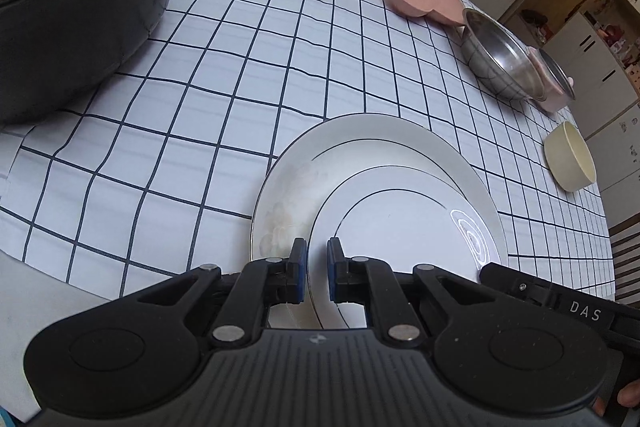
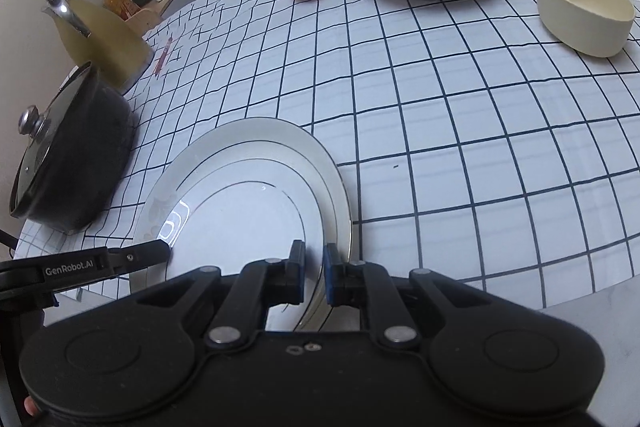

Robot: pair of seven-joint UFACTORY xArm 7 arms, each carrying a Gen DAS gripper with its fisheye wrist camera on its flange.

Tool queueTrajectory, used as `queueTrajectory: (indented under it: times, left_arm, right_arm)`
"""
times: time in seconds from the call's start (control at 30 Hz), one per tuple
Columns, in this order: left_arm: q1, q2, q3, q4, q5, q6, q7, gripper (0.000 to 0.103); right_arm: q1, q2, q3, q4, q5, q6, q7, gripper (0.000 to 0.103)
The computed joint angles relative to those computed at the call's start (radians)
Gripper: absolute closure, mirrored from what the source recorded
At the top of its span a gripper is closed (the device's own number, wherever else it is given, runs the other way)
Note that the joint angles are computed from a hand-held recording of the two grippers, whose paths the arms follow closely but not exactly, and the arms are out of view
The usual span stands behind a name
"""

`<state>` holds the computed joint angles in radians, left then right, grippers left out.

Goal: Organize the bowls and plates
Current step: 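Carry the small white plate with both tools and lower it onto the large plate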

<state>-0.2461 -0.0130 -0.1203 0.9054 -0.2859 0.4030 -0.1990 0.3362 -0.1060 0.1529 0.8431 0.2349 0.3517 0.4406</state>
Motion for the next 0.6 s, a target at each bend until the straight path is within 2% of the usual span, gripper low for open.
queueTrajectory:
  times: [0.13, 0.6]
  left_arm:
    - [0.002, 0.015, 0.001, 0.012, 0.023, 0.002, -0.013, 0.093]
    - [0.014, 0.021, 0.002, 0.016, -0.042, 0.005, 0.038, 0.093]
  right_arm:
    - [0.001, 0.015, -0.001, 0.011, 0.005, 0.000, -0.008, 0.093]
    - [-0.002, 0.050, -0.007, 0.036, 0.086, -0.011, -0.074, 0.094]
